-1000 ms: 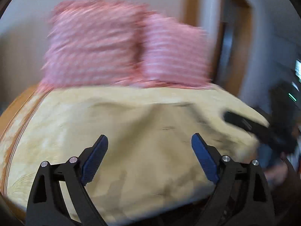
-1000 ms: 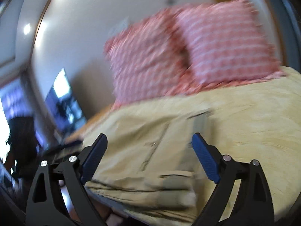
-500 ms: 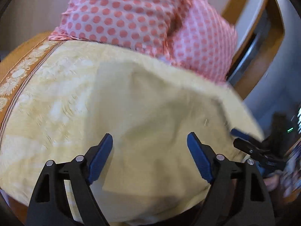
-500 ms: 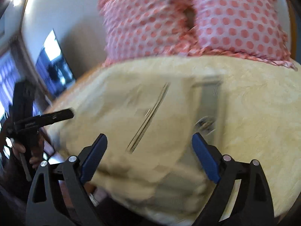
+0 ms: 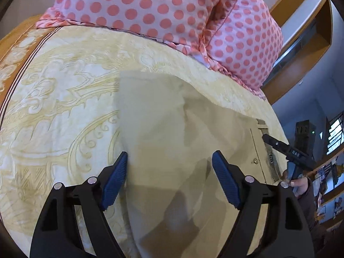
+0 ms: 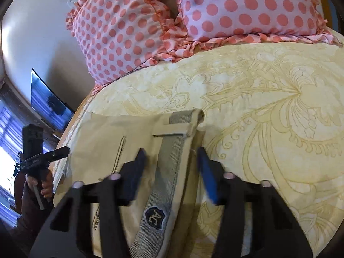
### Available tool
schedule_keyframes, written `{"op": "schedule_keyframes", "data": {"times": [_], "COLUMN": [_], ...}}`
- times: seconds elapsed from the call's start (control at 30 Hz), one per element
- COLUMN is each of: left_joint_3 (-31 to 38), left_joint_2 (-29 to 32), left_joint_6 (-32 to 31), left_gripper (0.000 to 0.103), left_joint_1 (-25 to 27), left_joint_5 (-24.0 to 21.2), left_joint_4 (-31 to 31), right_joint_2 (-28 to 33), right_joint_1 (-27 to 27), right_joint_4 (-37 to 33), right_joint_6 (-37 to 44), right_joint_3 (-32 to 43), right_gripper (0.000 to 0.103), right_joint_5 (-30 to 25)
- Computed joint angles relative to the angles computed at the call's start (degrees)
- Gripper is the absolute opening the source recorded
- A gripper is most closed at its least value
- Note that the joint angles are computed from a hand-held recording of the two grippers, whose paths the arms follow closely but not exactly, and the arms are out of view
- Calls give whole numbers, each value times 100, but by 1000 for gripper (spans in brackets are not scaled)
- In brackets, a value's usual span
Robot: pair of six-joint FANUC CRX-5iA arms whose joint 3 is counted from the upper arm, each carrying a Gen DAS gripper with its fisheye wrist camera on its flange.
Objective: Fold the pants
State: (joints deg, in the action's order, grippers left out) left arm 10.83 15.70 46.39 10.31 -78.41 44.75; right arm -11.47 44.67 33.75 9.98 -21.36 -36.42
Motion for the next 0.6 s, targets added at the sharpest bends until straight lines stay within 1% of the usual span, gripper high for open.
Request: {"op": "schedule_keyframes", "data": {"times": [0.1,0.13,0.2,0.27,0.33,0.4,0.47,0.5,0.53,0.57,0.6], "left_joint_3": [138,200,314,433,497,514,522,495,465,445,445], "left_joint_2": [151,203,307,398,447,474,528,545,560,568,594], "left_joint_6": [-30,-18,41,177,287,304,308,312,359,399,424], "left_gripper": [80,80,80,80,80,80,80,70,62,39,29], "left_joint_1": [23,24,34,20,0,-28,-58,-55,-49,-26,7], "left_joint_5": [-223,-273,-366,-348,-329,-318,-342,-355,-356,-343,-378], "left_joint_4": [106,106,131,124,124,153,261,347,417,440,465], "right_joint_2": [-50,-13,-37,-3,-22,-57,-79,-69,-84,-99,-130], "right_joint_1": [-31,-90,-200,-235,-251,-298,-361,-391,-408,-414,-421], "right_joint_4": [-65,-200,-267,-449,-700,-842,-957,-1174,-1259,-1306,-1300], "right_joint_6": [104,177,83,316,588,625,594,777,842,879,865], "right_joint_3": [-55,2,-73,3,33,-11,-39,6,-16,-28,-65], "right_gripper": [46,46,46,46,44,43,30,23,19,18,18], "right_joint_5": [74,96,379,414,513,648,781,814,921,984,1066]}}
